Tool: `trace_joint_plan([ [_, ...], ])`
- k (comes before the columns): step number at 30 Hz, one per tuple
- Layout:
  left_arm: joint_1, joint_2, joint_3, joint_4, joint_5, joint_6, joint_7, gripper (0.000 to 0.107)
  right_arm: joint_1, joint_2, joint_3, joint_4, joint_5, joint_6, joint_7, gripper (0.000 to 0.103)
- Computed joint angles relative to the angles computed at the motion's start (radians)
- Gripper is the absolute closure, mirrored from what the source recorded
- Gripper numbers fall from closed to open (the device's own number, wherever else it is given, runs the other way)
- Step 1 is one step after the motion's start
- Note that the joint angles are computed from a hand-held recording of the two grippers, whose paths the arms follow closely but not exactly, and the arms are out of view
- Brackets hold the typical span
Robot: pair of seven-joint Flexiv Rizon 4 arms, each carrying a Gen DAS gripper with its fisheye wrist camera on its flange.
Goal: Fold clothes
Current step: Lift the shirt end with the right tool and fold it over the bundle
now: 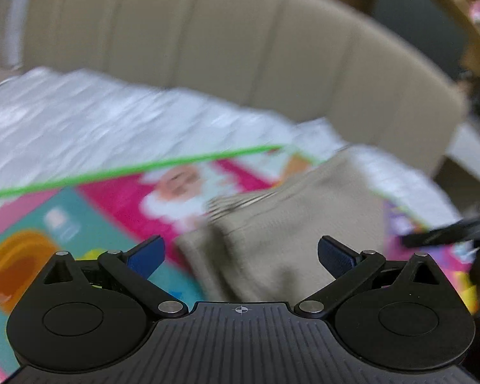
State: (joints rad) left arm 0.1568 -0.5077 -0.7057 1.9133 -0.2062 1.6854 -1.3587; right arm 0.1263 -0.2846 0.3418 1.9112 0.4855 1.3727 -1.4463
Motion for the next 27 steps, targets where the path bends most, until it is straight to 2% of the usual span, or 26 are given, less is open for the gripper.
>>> trace_joint_plan([
  [1,0.030,-0.022,-0.049,-0.015,0.013,0.000,0.025,0.004,-0.024,-0.010,0.023,-0.013,0.054,-0.013,-0.003,0.020],
  [3,0.033,-0.063,-0.072,-0.078,0.044,-0.054,0.097,0.004,-0.048,-0.041,0.046,-0.041,0.140,-0.017,0.000,0.020],
  [4,0.010,-0.081,-0.051,-0.121,0.055,-0.097,0.150,0.004,-0.063,-0.058,0.063,-0.058,0.184,-0.010,-0.012,0.020],
  [6,-0.063,-0.109,0.040,-0.213,0.050,-0.210,0.201,0.004,-0.107,-0.090,0.112,-0.102,0.280,0.002,-0.077,0.020],
  [9,-0.163,-0.161,0.175,-0.353,0.042,-0.387,0.224,0.004,-0.130,-0.123,0.132,-0.149,0.343,-0.015,-0.125,0.033],
  [10,-0.159,-0.179,0.175,-0.366,0.007,-0.425,0.229,0.004,-0.136,-0.133,0.135,-0.164,0.359,-0.027,-0.139,0.036],
  [12,-0.115,-0.203,0.118,-0.343,-0.092,-0.434,0.241,0.004,-0.131,-0.154,0.119,-0.195,0.358,-0.054,-0.152,0.039],
  [15,-0.091,-0.194,0.076,-0.281,-0.167,-0.378,0.275,0.004,-0.094,-0.188,0.079,-0.243,0.294,-0.060,-0.175,0.041],
  [20,-0.111,-0.141,0.062,-0.193,-0.267,-0.334,0.272,0.004,-0.011,-0.265,0.002,-0.357,0.050,-0.113,-0.163,0.041],
  [23,-0.121,-0.110,0.042,-0.148,-0.333,-0.329,0.275,0.004,0.042,-0.286,-0.050,-0.389,-0.112,-0.125,-0.156,0.037],
  [27,-0.174,-0.083,0.042,-0.124,-0.365,-0.364,0.319,0.004,0.092,-0.264,-0.105,-0.343,-0.277,-0.070,-0.124,0.028],
])
